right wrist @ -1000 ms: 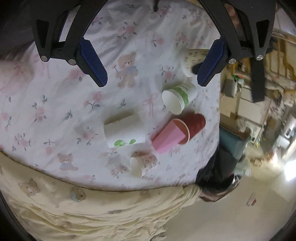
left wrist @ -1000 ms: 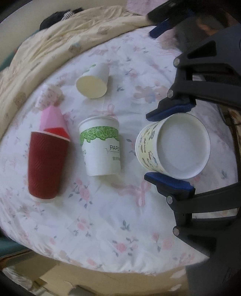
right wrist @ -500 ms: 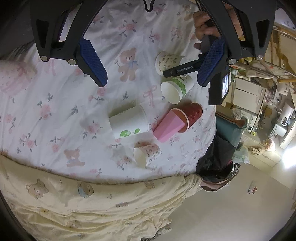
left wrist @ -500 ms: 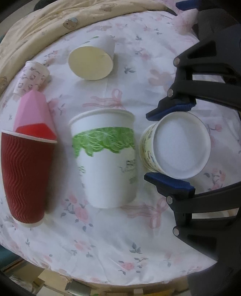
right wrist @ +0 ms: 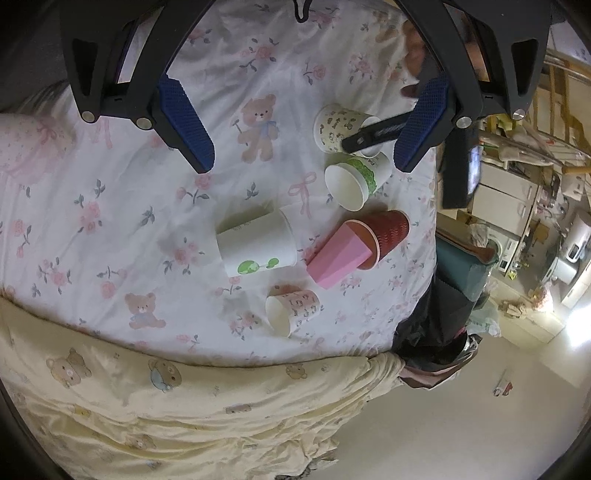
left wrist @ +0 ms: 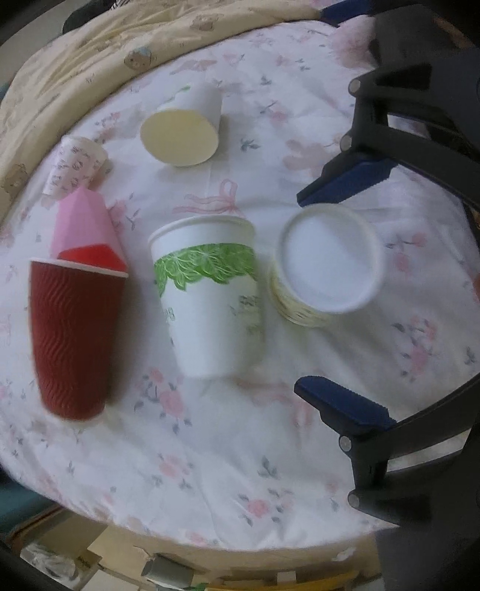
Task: Flip cup upside down
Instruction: 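Lower the cartoon cup onto the sheet and open the left tool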
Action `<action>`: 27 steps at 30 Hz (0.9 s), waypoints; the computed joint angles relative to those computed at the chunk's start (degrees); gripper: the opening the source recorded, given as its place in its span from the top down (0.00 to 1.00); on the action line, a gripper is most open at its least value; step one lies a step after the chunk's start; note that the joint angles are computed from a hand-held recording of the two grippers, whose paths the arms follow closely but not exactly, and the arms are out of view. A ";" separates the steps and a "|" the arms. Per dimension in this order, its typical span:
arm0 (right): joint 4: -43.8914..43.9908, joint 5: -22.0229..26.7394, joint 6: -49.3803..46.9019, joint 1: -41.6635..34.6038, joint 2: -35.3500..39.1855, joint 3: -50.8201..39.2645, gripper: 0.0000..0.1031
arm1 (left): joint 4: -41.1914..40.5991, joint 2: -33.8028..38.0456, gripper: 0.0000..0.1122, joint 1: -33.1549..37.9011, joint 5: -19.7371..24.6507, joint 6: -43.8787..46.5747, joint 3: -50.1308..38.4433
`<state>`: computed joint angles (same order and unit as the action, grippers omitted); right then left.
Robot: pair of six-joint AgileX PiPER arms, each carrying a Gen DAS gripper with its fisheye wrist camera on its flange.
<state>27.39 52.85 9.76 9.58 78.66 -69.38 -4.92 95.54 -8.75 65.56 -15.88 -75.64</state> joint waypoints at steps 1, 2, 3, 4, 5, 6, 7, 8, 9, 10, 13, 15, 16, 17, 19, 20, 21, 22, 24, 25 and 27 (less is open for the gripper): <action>-0.26 -0.13 -0.03 0.26 -0.05 -0.10 0.03 | -0.25 -1.81 0.20 0.31 0.11 0.67 0.97; -0.56 -0.22 0.01 0.47 -0.11 -0.15 0.03 | 0.11 -3.91 0.20 0.43 0.60 1.00 1.84; -0.98 -0.37 0.13 0.85 -0.26 -0.11 0.03 | 0.64 -5.67 0.20 0.36 0.80 1.18 2.32; -1.18 -0.39 0.10 1.14 -0.34 -0.11 0.03 | 1.38 -8.37 0.20 0.58 0.16 1.94 3.46; -1.24 -0.37 -0.15 1.59 -0.37 -0.12 0.03 | 1.98 -10.65 0.20 1.34 -0.50 3.06 4.10; -1.36 -0.45 -0.32 2.02 -0.35 -0.19 0.03 | 2.34 -12.58 0.20 2.16 -0.82 3.99 4.48; -1.66 -0.72 -0.58 2.83 -0.52 -0.26 0.03 | 2.66 -14.90 0.20 2.81 -1.69 4.50 5.34; -2.64 -0.93 -0.41 3.75 -0.63 -0.51 0.03 | 2.67 -16.91 0.20 3.88 -2.71 5.54 5.91; -4.34 -1.26 0.12 4.95 -0.85 -0.83 0.03 | 2.74 -19.50 0.20 4.72 -3.86 6.68 6.93; -5.97 -1.65 0.70 6.13 -1.22 -1.01 0.03 | 3.16 -21.55 0.20 5.33 -4.65 7.34 7.70; -11.15 -2.49 2.90 10.29 -2.89 -1.49 0.03 | 4.81 -27.38 0.13 6.89 -6.68 8.36 9.79; -12.76 -1.22 3.23 12.58 -3.54 -2.35 0.03 | 4.42 -31.26 0.13 8.73 -7.06 9.58 11.52; -13.73 -1.13 3.49 14.00 -4.34 -2.40 0.03 | 3.57 -32.68 0.13 9.79 -7.18 10.69 12.32; -16.18 -1.14 4.89 16.13 -5.25 -2.33 0.03 | 3.90 -34.37 0.13 9.90 -7.72 10.65 13.45; -22.06 -1.04 8.31 21.17 -6.90 -1.77 0.03 | 6.08 -37.13 0.11 8.86 -7.97 9.07 15.06; -24.90 -0.66 10.46 23.53 -7.48 -1.39 0.03 | 5.98 -38.31 0.08 8.95 -8.06 9.13 15.95; -27.12 -0.33 12.65 25.50 -8.05 -0.86 0.03 | 6.54 -39.08 0.08 8.23 -8.16 8.10 16.99; -28.41 -0.47 14.73 27.12 -8.98 0.30 0.03 | 7.09 -39.67 0.08 7.75 -8.08 7.19 17.71; -31.35 -0.69 18.73 29.41 -10.12 1.87 0.03 | 8.69 -41.23 0.08 6.69 -7.70 5.42 19.23; -32.84 -0.80 20.46 30.48 -10.46 2.51 0.03 | 9.43 -42.30 0.08 6.19 -8.12 4.94 20.39; -35.52 -1.05 23.24 32.17 -10.63 3.57 0.03 | 12.54 -43.83 0.08 4.10 -8.65 2.48 22.25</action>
